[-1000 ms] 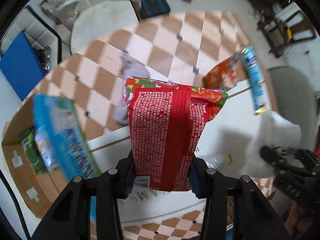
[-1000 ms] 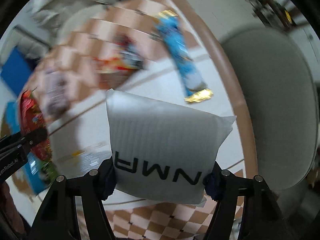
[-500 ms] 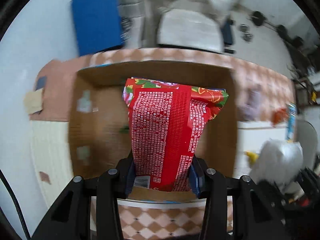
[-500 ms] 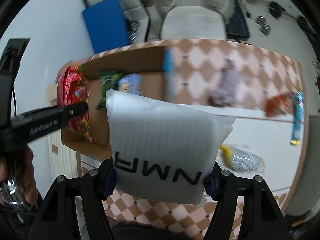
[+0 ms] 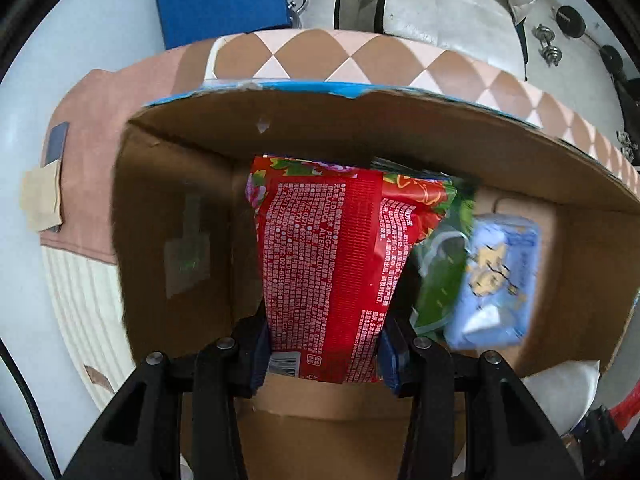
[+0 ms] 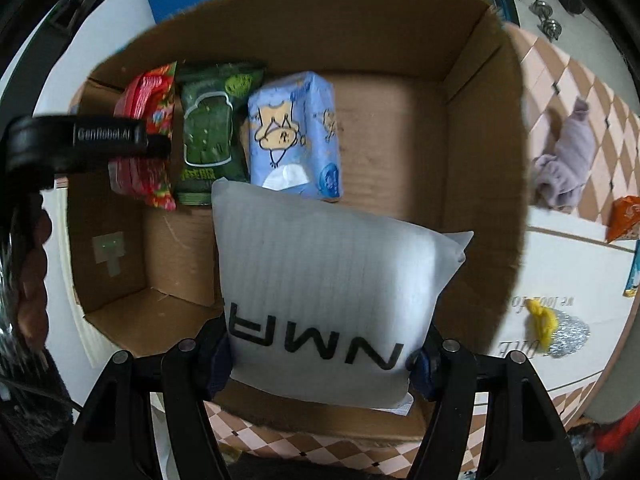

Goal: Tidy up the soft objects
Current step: 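Lower both items into the box beside the green bag and release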

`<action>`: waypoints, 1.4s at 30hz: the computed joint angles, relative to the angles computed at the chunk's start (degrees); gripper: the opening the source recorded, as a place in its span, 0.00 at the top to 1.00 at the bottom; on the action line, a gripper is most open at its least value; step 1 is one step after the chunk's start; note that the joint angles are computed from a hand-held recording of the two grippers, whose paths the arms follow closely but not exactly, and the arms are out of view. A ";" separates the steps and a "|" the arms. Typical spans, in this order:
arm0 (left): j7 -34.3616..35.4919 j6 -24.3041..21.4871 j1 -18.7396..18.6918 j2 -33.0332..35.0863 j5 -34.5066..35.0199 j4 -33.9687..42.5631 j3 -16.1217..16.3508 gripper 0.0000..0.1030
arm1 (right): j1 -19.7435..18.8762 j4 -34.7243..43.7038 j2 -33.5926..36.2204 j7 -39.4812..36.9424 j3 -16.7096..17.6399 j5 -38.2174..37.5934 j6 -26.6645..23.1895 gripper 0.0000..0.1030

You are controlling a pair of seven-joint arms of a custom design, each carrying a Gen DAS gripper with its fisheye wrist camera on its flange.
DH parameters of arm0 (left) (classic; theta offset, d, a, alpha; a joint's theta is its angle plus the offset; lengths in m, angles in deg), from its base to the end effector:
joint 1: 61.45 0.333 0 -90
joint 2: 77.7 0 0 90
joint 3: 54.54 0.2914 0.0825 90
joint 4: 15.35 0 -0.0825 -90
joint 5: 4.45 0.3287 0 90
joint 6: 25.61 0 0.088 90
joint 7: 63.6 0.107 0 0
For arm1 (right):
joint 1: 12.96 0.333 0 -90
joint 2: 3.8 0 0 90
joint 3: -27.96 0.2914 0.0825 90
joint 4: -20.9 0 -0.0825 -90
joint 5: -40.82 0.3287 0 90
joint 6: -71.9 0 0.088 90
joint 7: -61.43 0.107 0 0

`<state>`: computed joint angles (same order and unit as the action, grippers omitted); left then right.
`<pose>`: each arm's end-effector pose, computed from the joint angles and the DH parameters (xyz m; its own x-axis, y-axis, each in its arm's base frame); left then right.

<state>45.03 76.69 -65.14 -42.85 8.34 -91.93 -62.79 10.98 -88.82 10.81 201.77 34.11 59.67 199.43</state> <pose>0.6341 -0.0951 0.3655 -0.5511 -0.8315 -0.0699 -0.8261 0.5318 0.1865 0.4863 0.2898 0.3774 -0.5319 -0.8214 -0.2059 -0.8439 0.4940 0.2093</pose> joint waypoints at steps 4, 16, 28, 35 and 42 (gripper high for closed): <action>0.48 -0.73 -0.55 1.99 0.84 2.06 0.16 0.59 | 0.27 2.36 2.97 -0.23 0.20 0.37 -0.41 0.30; 4.00 -8.54 0.53 4.68 -2.60 9.92 -0.66 0.27 | 1.72 7.14 8.58 0.74 0.06 1.52 -2.59 0.00; 9.04 2.71 7.03 -15.01 -9.91 -14.22 -0.71 0.05 | 4.75 4.36 1.20 10.37 -1.07 -8.91 -3.61 0.00; 14.47 9.55 9.15 -27.49 -15.85 -27.94 1.27 0.05 | 6.33 0.87 -5.48 17.44 0.29 -15.88 -4.31 0.00; 17.94 14.06 8.75 -38.10 -19.54 -37.06 4.02 0.05 | 7.35 0.79 -10.93 23.85 2.71 -23.18 -7.22 0.00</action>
